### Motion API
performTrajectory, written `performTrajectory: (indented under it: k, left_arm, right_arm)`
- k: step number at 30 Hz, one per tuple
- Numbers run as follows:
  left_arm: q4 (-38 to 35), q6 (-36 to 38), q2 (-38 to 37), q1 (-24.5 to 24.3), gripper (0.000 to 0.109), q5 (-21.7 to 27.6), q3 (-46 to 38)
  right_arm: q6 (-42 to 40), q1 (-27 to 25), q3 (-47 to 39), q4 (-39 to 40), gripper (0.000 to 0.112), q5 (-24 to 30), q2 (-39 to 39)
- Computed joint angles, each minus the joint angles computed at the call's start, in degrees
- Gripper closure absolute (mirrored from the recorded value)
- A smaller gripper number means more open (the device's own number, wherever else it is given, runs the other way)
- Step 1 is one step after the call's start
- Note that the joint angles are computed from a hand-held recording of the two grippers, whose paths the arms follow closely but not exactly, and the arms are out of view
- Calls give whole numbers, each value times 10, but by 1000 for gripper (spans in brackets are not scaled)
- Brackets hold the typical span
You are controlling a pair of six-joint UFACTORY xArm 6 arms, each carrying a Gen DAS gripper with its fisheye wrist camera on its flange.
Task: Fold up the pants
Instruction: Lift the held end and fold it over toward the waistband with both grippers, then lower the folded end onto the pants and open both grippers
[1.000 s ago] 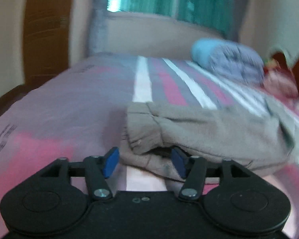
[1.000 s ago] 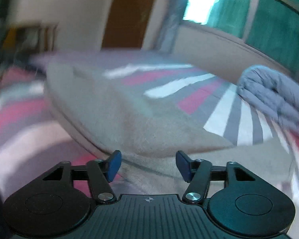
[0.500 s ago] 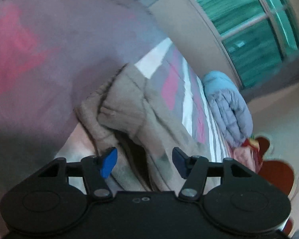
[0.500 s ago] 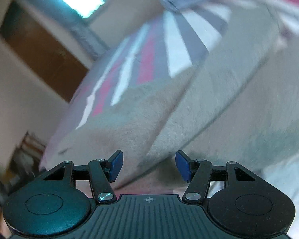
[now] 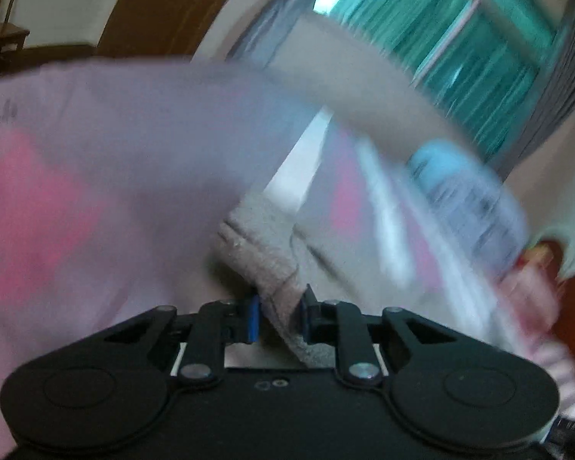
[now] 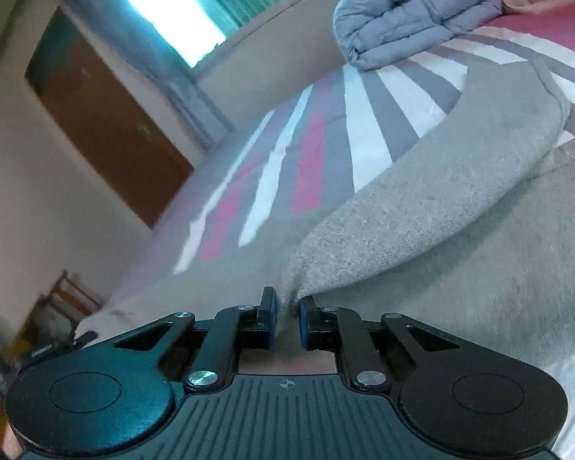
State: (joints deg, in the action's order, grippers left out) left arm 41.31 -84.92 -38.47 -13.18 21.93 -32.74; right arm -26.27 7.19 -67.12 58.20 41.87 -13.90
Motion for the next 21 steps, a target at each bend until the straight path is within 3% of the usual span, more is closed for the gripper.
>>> performTrajectory:
  k: [1, 3, 6, 8, 9, 11, 13, 16, 18, 21]
  left_arm:
    - [-3, 4, -3, -3, 97, -2, 12]
    - [45, -55, -13, -10, 95, 2, 20]
    - [60, -53, -10, -29, 90, 31, 4]
    - [51, -59, -23, -48, 76, 78, -6]
    - [53, -69, -45, -71, 74, 126, -6]
    - [88, -114, -63, -116, 73, 186, -18]
    - [99, -121, -61, -148, 73, 207, -29]
    - [93, -116, -2, -200, 73, 272, -88]
    - [83, -121, 45, -217, 70, 300, -124]
    - [33, -88, 131, -234, 56, 373, -192]
  right_arm:
    - [18, 2, 8, -36, 101, 8, 3]
    - [60, 6, 5, -82, 100, 50, 32]
    - [32, -19, 38, -21, 95, 54, 9]
    - [21, -29, 41, -23, 92, 61, 2]
    - [14, -35, 50, -23, 88, 59, -8]
    - [27, -33, 56, -40, 86, 20, -27]
    - [39, -38, 51, -57, 86, -6, -41]
    - [85, -35, 18, -110, 82, -17, -20]
    - [140, -17, -30, -175, 64, -29, 15]
    - [214, 9, -90, -298, 53, -28, 59]
